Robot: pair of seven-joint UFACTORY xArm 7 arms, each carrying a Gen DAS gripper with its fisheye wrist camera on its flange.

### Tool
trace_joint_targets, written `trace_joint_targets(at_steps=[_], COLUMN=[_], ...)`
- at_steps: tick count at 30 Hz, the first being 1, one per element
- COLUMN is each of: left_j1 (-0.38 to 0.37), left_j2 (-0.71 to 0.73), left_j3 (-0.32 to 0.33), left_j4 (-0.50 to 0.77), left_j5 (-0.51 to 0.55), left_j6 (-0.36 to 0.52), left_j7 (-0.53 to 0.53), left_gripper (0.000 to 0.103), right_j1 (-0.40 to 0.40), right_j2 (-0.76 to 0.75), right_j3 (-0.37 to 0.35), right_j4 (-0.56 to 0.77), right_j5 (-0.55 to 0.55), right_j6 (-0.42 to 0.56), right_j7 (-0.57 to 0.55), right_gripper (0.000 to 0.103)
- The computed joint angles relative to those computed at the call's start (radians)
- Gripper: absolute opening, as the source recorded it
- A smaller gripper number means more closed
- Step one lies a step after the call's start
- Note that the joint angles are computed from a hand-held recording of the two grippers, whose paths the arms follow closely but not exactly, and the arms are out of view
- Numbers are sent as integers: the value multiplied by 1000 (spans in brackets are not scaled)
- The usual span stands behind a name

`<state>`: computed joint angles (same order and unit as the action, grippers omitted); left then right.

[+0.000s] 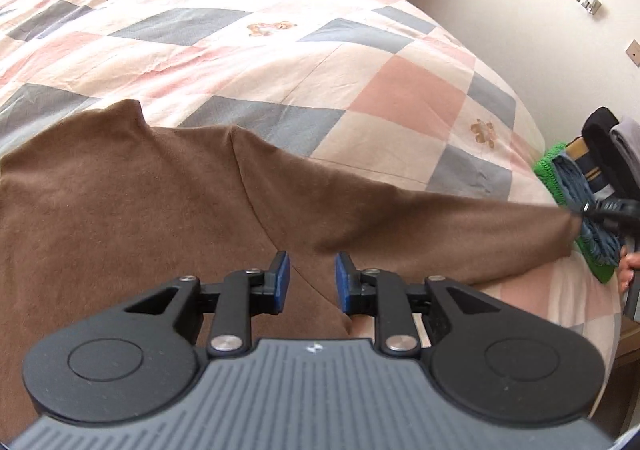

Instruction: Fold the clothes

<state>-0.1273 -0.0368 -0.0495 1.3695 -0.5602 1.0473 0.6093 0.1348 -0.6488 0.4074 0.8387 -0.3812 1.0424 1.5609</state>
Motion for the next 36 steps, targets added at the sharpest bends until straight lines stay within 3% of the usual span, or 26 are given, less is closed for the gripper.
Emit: trace_joint_targets(at_steps=[3, 8, 10, 11, 12, 18, 23, 25, 26, 27, 29, 32, 36], left_j1=[-5, -19, -39, -48, -50, -33, -32, -34, -36, -39, -45, -59, -104], left_j2=[26, 89, 131, 151, 165, 159, 211, 235, 246, 257, 279, 304, 327], left_j3=[-9, -33, -51, -58, -63, -75, -77, -82, -84, -86, -90, -99, -104], left_j4=[10, 47, 76, 92, 107, 97, 155, 180, 192, 203, 228, 246, 256], left_j5=[20, -31, 17, 49, 59, -7, 7, 26, 40, 57, 91, 120, 228], left_j6=[-14, -55, -99, -114, -116, -102, -74, -62, -58, -53, -51, -93, -133], left_j7=[-6, 45, 11, -18, -34, -7, -70, -80, -83, -86, -90, -102, -142], left_gripper=[20, 23, 25, 25, 25, 25, 25, 25, 25, 24, 24, 24, 24], right_j1=[-6, -8, 23, 42, 55, 110, 21, -31, -49, -62, -59, -28, 22], right_j2=[64, 132, 85, 48, 5, -175, -244, -267, -277, -279, -257, -225, -198], right_j3=[16, 75, 43, 20, 3, 25, 109, 176, 201, 216, 219, 204, 201], right_j4=[20, 103, 51, 16, -22, -157, -295, -328, -340, -335, -273, -133, -16], right_j5=[19, -48, -66, -52, -38, 58, 161, 161, 156, 149, 126, 129, 189], right_j6=[77, 241, 175, 125, 68, -66, -256, -300, -322, -323, -243, -42, 181], right_j7=[28, 178, 210, 230, 253, 274, 551, 686, 738, 770, 742, 674, 635], right_gripper=[0, 1, 14, 37, 43, 40, 39, 29, 6, 4, 3, 2, 2])
